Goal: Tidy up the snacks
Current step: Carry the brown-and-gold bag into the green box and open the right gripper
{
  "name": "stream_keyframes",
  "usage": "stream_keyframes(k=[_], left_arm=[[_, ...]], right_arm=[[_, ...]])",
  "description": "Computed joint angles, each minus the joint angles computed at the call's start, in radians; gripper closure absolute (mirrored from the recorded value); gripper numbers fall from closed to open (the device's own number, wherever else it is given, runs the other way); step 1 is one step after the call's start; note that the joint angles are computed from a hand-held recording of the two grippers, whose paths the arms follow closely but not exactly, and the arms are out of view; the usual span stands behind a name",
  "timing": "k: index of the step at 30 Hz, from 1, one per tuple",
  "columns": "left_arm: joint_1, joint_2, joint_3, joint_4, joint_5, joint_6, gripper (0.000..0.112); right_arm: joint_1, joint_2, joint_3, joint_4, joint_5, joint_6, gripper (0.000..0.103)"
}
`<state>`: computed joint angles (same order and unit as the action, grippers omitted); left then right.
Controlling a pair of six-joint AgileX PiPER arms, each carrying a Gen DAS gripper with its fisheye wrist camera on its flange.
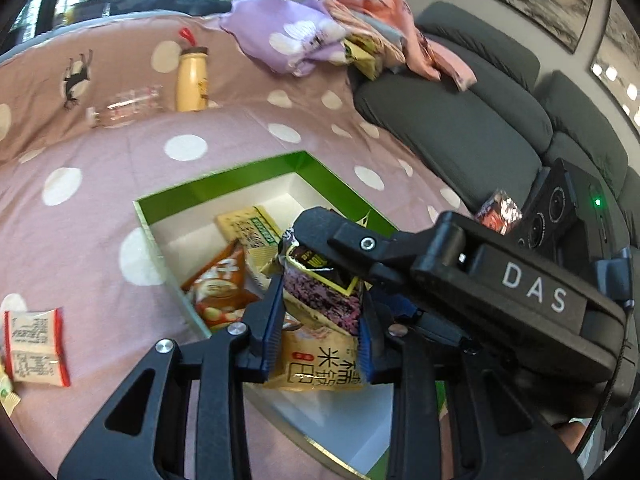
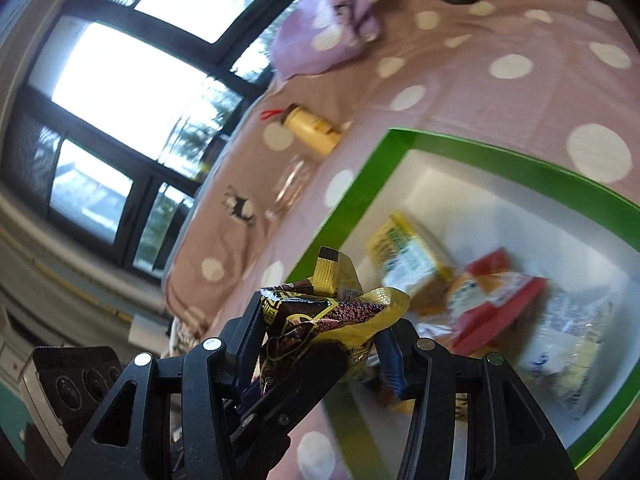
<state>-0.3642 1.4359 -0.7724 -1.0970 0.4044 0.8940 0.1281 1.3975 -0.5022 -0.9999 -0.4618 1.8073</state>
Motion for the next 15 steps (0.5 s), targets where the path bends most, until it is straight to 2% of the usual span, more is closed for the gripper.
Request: stream_keyframes(k=[5,8,12,15], left_arm=[[-0.023,0.072,-0.042,0.006,0.023,-0.012,0.081],[-0.049,0.099,-0.050,0.042,0.000,-0.061,0.081],[-0.063,0.117,-0.039,0.019,-0.016,-0.060,0.081],[-0.089,0.113,-0.040,0.075,-0.046,-0.122,0.080]], right_arm=[[-0.027,0.009,0.008,-0.034,0.039,0.075,0.050],[-0.028,0.028,-0.006,-0.098,0.073,0.159,0.050],[-0.011,0.037,-0.025,-0.180,0.135,0.253,0.050],[-0.019,0.040,-0.021,-0.183,0.129,0.257,0.050]])
